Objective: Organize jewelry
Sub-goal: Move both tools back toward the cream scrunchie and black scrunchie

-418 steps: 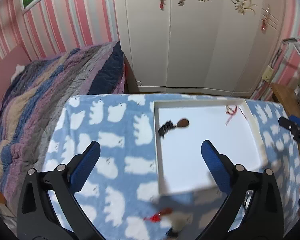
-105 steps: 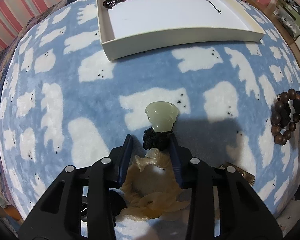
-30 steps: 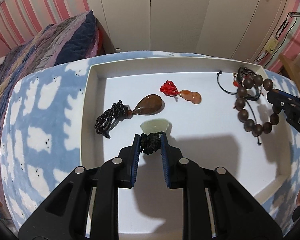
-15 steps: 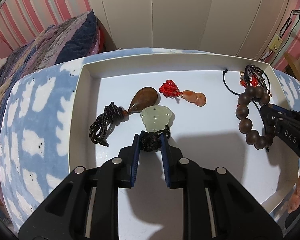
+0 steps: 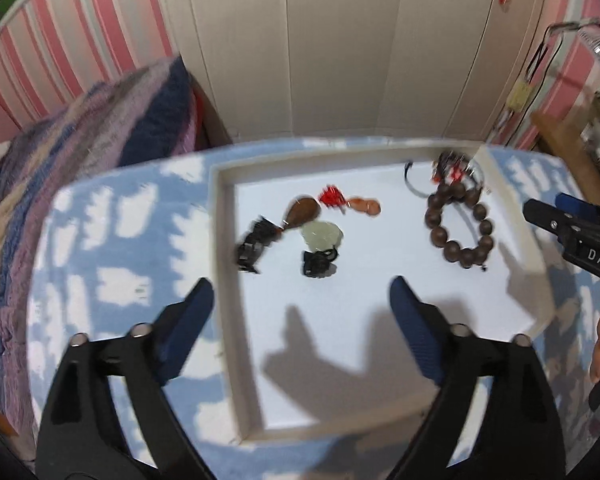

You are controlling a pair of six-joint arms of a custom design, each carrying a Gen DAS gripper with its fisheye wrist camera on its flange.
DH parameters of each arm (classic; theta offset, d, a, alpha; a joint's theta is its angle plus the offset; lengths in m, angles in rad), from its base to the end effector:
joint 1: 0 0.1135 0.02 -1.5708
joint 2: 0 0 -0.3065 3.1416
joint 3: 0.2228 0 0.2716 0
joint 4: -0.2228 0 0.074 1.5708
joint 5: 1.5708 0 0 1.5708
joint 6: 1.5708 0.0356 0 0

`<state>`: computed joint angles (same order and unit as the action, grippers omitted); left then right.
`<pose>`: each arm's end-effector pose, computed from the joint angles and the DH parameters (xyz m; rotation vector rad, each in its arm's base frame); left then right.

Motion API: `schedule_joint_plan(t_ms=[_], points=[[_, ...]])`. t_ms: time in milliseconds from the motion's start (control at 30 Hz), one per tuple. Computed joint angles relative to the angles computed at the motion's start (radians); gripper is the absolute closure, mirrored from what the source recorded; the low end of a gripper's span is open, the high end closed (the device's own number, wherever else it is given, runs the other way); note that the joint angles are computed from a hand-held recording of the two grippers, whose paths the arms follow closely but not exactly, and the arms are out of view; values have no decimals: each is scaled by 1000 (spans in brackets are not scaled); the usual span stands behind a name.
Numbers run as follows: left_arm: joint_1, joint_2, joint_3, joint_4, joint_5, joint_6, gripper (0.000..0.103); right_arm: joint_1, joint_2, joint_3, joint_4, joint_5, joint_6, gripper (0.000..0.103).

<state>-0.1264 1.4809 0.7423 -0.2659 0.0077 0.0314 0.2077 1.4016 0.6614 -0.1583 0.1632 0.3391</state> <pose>0.2852 -0.0365 0.1923 0.2059 2.5677 -0.0455 0.2677 0.0505 0.1959 0.2309 2.4423 0.0382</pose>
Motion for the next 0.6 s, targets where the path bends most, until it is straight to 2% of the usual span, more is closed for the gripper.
schedule_joint_plan(t_ms=[33, 200, 333, 500, 600], points=[[21, -83, -35, -9, 8, 13, 4, 20, -70, -29, -14, 33, 9, 22], [115, -326, -103, -99, 58, 82, 3, 149, -303, -77, -145, 170, 84, 16], [219, -511, -147, -229, 147, 134, 3, 306, -468, -107, -278, 292, 180, 13], [366, -713, -233, -344, 254, 218, 3, 637, -551, -133, -447, 540, 406, 11], [478, -802, -263, -435, 332, 308, 3, 796, -536, -142, -536, 628, 561, 11]])
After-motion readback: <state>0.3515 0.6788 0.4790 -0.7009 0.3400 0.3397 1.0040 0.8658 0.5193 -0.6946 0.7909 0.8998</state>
